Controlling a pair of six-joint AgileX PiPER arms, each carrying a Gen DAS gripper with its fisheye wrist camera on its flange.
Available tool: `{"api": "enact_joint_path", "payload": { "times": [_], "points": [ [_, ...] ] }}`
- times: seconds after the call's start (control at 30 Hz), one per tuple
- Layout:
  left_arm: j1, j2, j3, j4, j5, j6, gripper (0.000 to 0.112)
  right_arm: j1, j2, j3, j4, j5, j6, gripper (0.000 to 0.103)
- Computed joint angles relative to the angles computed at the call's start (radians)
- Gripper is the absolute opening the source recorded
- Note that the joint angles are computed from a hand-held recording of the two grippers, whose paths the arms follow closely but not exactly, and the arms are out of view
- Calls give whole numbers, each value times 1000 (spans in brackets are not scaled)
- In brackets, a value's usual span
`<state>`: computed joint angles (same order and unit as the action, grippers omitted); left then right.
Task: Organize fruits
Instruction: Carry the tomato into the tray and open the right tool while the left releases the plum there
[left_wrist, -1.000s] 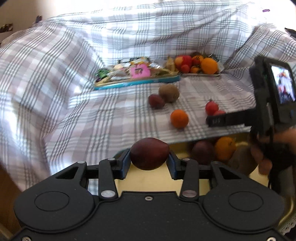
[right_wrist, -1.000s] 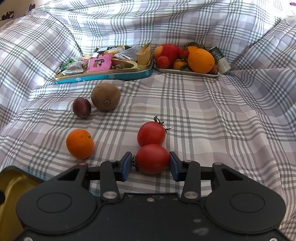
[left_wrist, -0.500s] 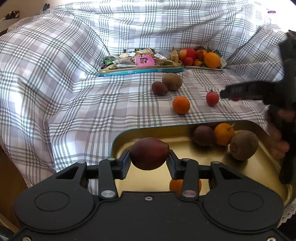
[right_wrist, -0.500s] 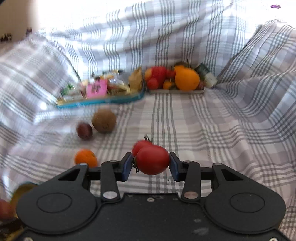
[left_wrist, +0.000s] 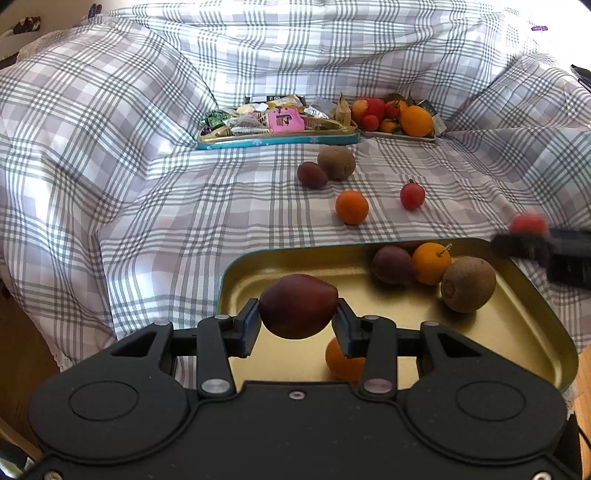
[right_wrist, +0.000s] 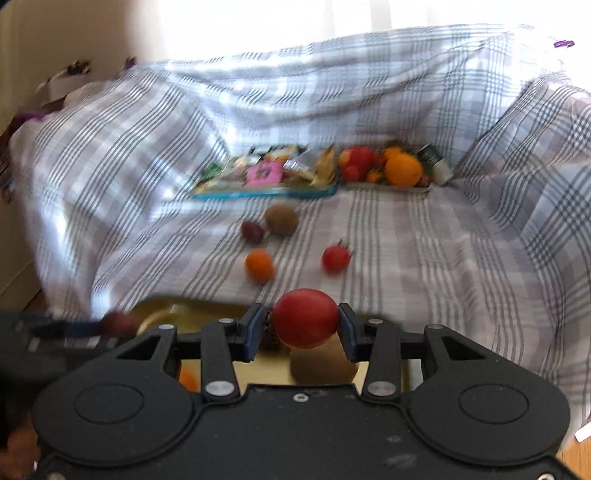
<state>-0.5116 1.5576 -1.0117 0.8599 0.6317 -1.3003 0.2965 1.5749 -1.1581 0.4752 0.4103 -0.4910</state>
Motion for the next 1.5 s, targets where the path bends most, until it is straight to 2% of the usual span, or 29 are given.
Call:
{"api": "enact_joint_path", "payload": {
  "times": [0.17, 0.2, 0.3, 0.33, 0.43, 0.6, 0.87, 1.0, 1.17, 1.5],
  "points": [
    [-22, 15, -12, 1, 41, -7, 50, 54, -96, 159, -241, -79, 211, 44],
    [-20, 15, -12, -1, 40, -8, 50, 55, -114, 190, -245, -95, 213, 44],
    [-17, 16, -12, 3, 48, -25, 50, 39, -136, 241, -100, -108, 48, 44],
    [-16, 17, -13, 1, 52, -26, 50, 41, -126, 235, -100, -105, 35, 44],
    [-10, 18, -13, -8, 52, -21, 50, 71, -108, 233, -238, -140, 162, 44],
    [-7, 19, -14, -22, 60, -15, 50, 60, -88, 212, -100, -105, 41, 44],
    [-9, 29, -26, -14, 90, -35, 51, 76, -55, 184, -64, -107, 12, 45],
    [7, 27, -28, -62, 71, 5, 51, 79, -58, 184, -39, -98, -25, 46],
    [-4, 21, -22, -30, 78, -25, 51, 69, -61, 188, -7, -93, -56, 47],
    [6, 21, -18, -59, 62, -9, 51, 69, -75, 207, 30, -108, -93, 46]
  ]
}}
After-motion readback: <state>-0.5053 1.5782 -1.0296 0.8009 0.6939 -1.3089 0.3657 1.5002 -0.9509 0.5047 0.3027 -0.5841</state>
